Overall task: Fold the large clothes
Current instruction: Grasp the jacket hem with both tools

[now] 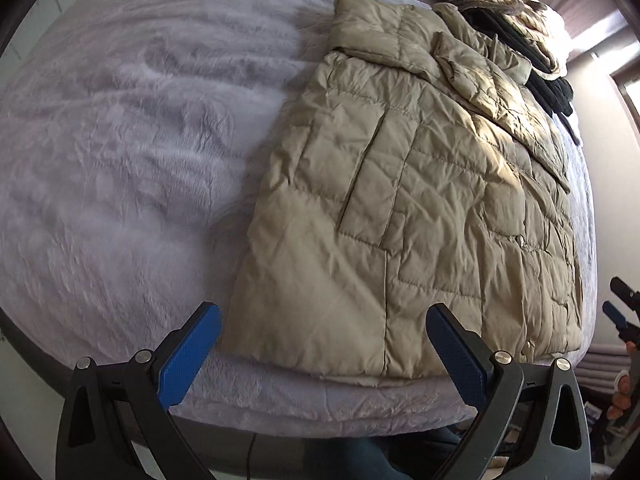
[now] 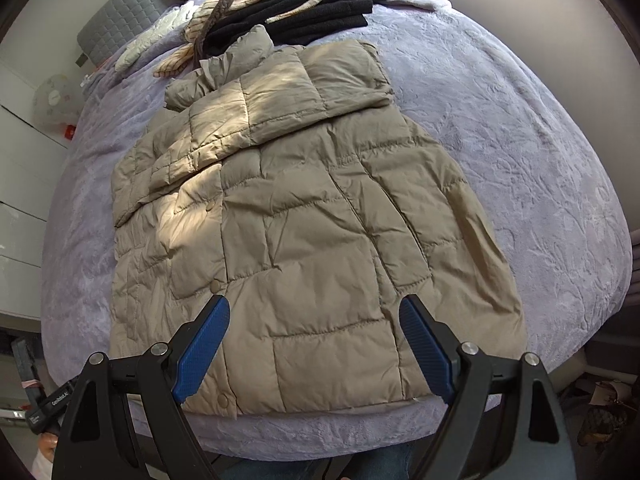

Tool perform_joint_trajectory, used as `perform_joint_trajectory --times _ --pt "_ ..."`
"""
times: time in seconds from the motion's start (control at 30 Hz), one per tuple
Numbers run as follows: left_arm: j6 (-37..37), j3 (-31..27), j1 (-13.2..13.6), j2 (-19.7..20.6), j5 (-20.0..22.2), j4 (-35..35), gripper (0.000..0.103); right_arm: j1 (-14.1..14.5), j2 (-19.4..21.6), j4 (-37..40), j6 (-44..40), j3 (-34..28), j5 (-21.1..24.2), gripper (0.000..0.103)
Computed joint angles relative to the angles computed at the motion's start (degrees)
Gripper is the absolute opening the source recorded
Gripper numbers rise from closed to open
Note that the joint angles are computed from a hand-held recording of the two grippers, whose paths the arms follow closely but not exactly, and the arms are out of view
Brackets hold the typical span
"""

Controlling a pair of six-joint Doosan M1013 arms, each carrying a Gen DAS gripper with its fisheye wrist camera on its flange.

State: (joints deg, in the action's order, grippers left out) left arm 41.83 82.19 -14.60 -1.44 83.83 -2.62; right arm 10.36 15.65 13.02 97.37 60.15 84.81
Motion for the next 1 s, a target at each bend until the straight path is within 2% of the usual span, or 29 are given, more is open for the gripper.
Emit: perform_joint_trajectory --times 0.17,0.27,0.43,0.67,0.87,0.93,0.97,1.0 --pt "-5.74 3.79 -0.56 -2.41 -3.71 -4.30 0.103 -5.07 -1.04 7.83 3.66 3.83 2.35 0.089" --pt "-6.62 5.72 -0.11 -3.25 -6.50 -8.62 0.103 -8.31 -1.84 13.83 6.57 6.73 2.85 0.089" --pt "-7.22 8.57 1.05 -3.97 -10.43 -14.59 0.103 -12.46 -3.81 21.28 12.52 12.61 0.87 0.089" --pt "-5.83 11.32 2.95 -4.06 -18.04 -21.19 0.103 -14.25 -4.70 27.11 16.30 18.03 -1.76 0.089" --pt "-1.38 10.28 3.25 -1.73 -18.20 -23.40 0.102 -14.19 -4.61 31.37 17.68 20.17 -4.73 0.089" --pt "0.50 10.25 3.53 -1.64 -18.84 -24.20 0.085 -14.19 -4.77 32.48 18.36 20.74 -6.03 0.089" --pt "1.61 10.03 3.83 -1.34 -18.39 -24.84 0.059 -14.16 -4.90 32.89 18.75 21.08 -6.74 0.089" --pt "2.49 9.72 4.17 -0.93 -17.54 -25.32 0.040 -14.18 -5.01 33.22 19.15 21.35 -7.36 0.087"
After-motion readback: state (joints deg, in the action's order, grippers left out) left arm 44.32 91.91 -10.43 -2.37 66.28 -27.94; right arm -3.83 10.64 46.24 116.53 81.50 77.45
